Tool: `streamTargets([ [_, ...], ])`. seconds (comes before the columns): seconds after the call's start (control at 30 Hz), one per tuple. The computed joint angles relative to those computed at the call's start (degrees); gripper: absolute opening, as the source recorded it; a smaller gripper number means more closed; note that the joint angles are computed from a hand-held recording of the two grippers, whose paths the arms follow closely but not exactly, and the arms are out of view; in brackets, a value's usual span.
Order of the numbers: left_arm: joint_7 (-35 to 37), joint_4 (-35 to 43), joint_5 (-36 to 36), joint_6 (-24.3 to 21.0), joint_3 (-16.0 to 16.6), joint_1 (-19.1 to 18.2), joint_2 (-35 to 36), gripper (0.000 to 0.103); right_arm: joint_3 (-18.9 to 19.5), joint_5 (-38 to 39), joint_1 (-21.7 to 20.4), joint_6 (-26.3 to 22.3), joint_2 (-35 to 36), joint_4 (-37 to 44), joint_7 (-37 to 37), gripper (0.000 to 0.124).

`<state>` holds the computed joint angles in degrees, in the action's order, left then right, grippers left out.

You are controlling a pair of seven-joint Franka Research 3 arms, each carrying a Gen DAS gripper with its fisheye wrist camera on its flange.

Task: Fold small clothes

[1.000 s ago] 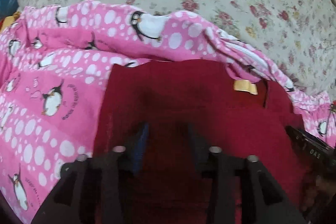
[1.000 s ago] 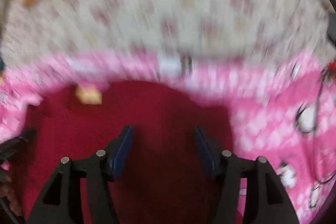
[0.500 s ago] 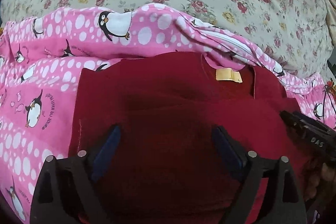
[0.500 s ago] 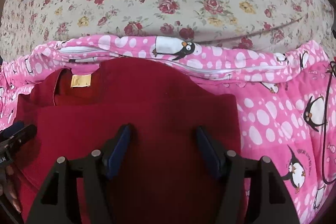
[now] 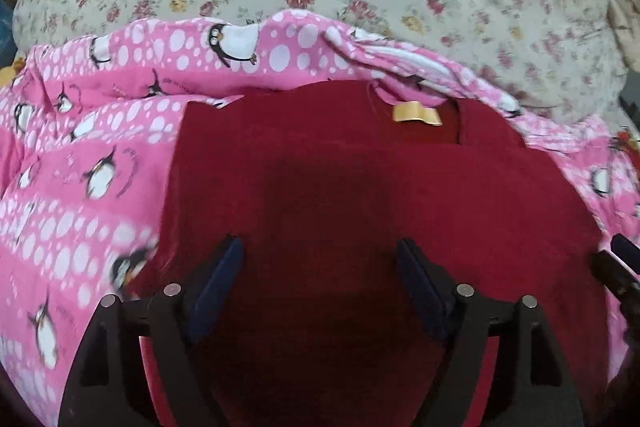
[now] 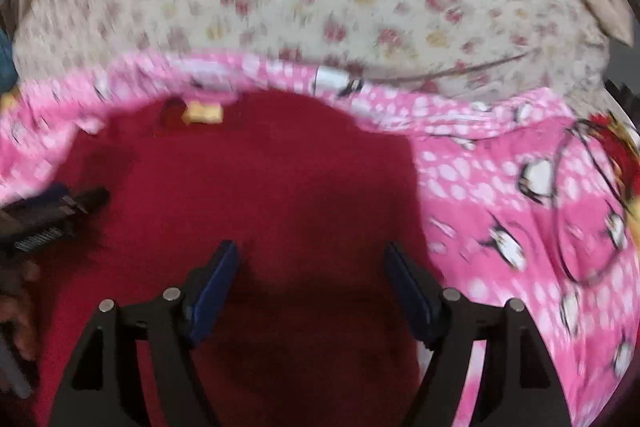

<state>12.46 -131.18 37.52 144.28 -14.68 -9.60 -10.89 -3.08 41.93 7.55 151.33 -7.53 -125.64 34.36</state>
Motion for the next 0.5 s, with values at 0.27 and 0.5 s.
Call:
streamTargets([
  [0.27,4.0,-12.8,-5.8,-3.9,-2.4,-3.7,-23.9,0.063,-11.9,3.7,-4.4,-22.8,-16.2,-7.3,-9.8,0.078],
  [0.5,4.3,-24.3,-18.3,-9.4,-3.9,-12.9,-39.2,0.063,-15.9,-2.6,-14.2,-34.4,-24.6,-15.2,-18.6,0.078],
])
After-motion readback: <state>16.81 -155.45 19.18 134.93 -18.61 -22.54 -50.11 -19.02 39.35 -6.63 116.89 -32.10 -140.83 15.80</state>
